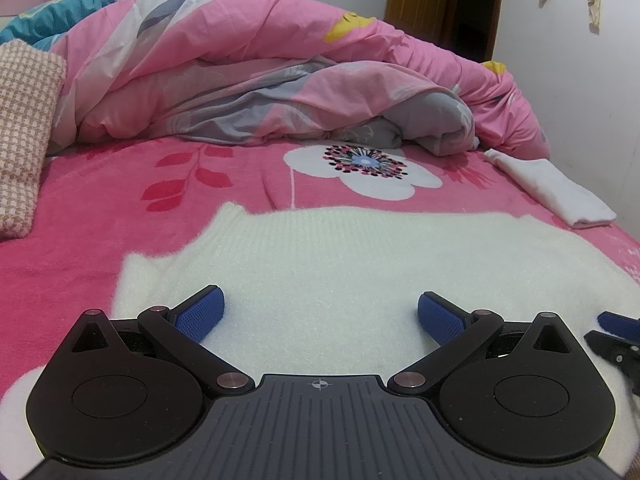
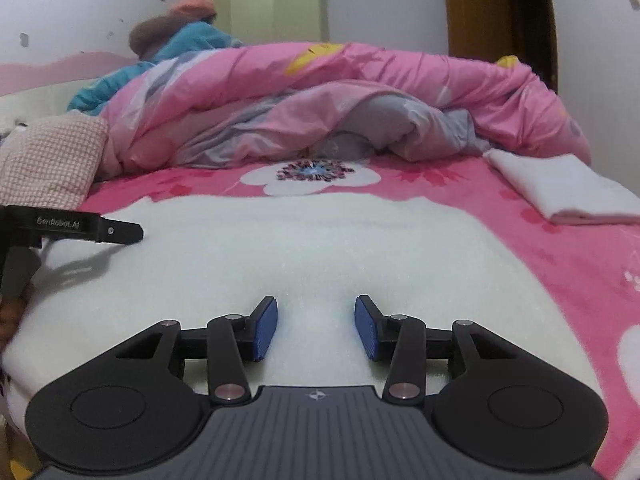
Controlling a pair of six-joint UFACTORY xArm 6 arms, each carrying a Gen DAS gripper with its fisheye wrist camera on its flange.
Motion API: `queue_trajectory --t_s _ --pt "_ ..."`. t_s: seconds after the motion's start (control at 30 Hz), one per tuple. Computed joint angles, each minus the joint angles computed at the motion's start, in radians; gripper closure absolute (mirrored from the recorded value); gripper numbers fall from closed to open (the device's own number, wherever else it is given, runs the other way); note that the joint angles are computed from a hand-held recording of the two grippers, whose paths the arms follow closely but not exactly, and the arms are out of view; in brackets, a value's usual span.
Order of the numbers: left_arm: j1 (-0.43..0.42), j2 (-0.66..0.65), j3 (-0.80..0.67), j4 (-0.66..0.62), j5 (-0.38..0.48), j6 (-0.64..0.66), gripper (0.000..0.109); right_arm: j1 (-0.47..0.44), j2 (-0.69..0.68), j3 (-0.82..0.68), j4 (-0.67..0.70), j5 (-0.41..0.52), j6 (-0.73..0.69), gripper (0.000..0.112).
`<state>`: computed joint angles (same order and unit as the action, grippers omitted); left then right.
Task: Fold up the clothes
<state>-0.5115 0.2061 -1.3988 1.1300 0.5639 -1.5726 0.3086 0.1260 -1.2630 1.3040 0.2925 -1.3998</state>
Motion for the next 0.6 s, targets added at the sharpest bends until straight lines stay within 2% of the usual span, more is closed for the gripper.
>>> queue_trajectory --t_s 0.1,0.27,0.37,0.43,0.53,0.6 --pt "-0.013 0.002 -0.022 -0.039 0.038 0.049 0.006 -0.003 -0.003 0.006 0.069 0.005 -0.082 0.067" --pt "-0.034 -0.089 0.039 0.139 -0.018 -0.108 0.006 -0.005 0.002 0.001 0.101 0.013 -0.108 0.066" --pt "-0.073 -0.123 0.063 0.209 -0.001 -0.112 0.006 -0.007 -0.002 0.005 0.119 0.017 -0.122 0.066" --pt "-0.097 -0.12 0.07 0.197 0.028 -0.084 0.006 -0.007 -0.001 0.004 0.125 0.017 -0.127 0.066" --pt "-0.102 -0.077 0.075 0.102 0.051 0.009 0.006 -0.004 -0.003 0.007 0.132 0.014 -0.132 0.066" --pt "-0.095 -0.064 0.101 0.168 0.036 -0.046 0.006 -0.002 -0.004 0.008 0.129 0.01 -0.13 0.066"
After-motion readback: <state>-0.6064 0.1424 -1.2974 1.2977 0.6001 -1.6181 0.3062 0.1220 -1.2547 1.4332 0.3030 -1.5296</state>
